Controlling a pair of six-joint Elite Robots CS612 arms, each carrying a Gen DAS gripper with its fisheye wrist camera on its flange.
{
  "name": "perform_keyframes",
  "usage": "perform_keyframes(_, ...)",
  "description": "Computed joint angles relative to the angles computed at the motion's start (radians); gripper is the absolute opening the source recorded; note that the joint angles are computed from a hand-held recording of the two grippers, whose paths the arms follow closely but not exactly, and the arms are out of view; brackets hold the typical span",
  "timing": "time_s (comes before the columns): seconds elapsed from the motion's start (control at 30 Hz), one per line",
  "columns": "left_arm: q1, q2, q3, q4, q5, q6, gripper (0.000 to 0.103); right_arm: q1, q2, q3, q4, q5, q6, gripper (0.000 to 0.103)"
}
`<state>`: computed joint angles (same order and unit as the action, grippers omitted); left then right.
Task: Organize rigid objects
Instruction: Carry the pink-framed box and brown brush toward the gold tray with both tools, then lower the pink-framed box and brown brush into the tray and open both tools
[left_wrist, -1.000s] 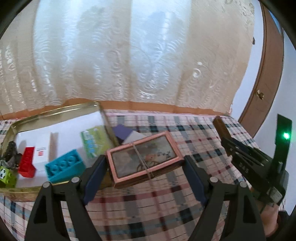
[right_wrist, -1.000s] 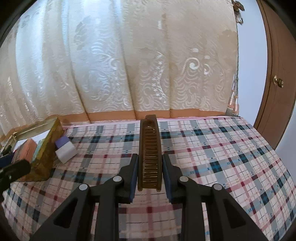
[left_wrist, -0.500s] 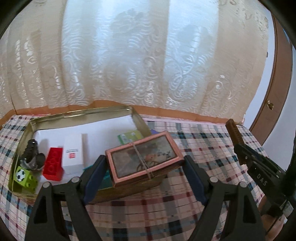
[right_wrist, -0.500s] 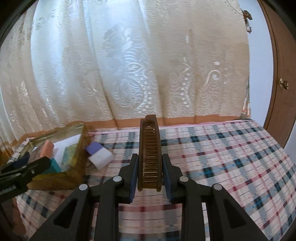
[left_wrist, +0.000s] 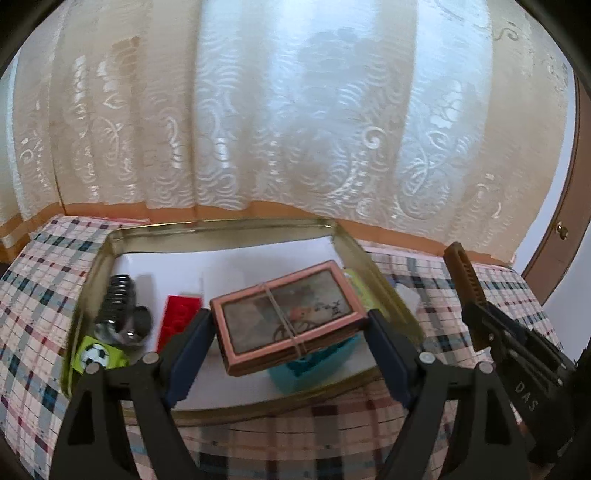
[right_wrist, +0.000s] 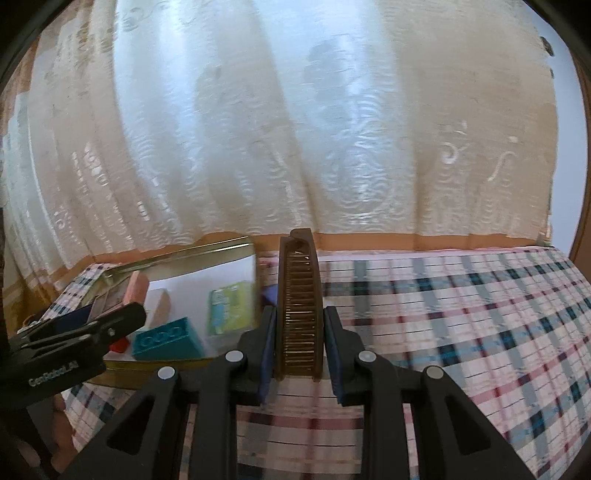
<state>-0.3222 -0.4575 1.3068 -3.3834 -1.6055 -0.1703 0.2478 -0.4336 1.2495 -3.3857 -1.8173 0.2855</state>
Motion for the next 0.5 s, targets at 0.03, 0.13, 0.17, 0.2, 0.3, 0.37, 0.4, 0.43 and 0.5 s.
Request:
perform_keyframes(0.03,0.003,-0.001,-0.001,0.001,0.002,-0.001,0.083,0.003,0.003,-0.007,0.004,0.003,-0.002,0.028)
perform_keyframes(0.13,0.012,-0.001,-0.002,-0.003,0.013,-0.001,0.083,0.013,0.015,-0.034,0.020,0.013,-0.008,0.028)
perform_keyframes(0.17,0.015,0.000,-0.004,-0.002,0.017,0.000,0.083,0.015,0.017,-0.039,0.023,0.018,-0.007,0.028)
perform_keyframes(0.2,0.018,0.001,-0.005,-0.002,0.022,-0.002,0.083,0.018,0.020,-0.045,0.026,0.025,-0.008,0.028)
perform_keyframes(0.3,0.028,0.003,-0.011,0.008,0.033,-0.008,0.083,0.027,0.029,-0.070,0.040,0.036,-0.015,0.028)
perform_keyframes(0.37,0.033,0.005,-0.015,0.012,0.040,-0.009,0.083,0.033,0.035,-0.086,0.048,0.044,-0.017,0.028)
perform_keyframes(0.4,0.037,0.007,-0.018,0.015,0.044,-0.009,0.083,0.035,0.038,-0.096,0.051,0.050,-0.017,0.028)
perform_keyframes(0.43,0.039,0.007,-0.019,0.015,0.048,-0.009,0.083,0.037,0.040,-0.099,0.052,0.055,-0.017,0.028)
perform_keyframes(0.5,0.043,0.009,-0.023,0.017,0.061,-0.010,0.083,0.040,0.047,-0.119,0.062,0.066,-0.014,0.028)
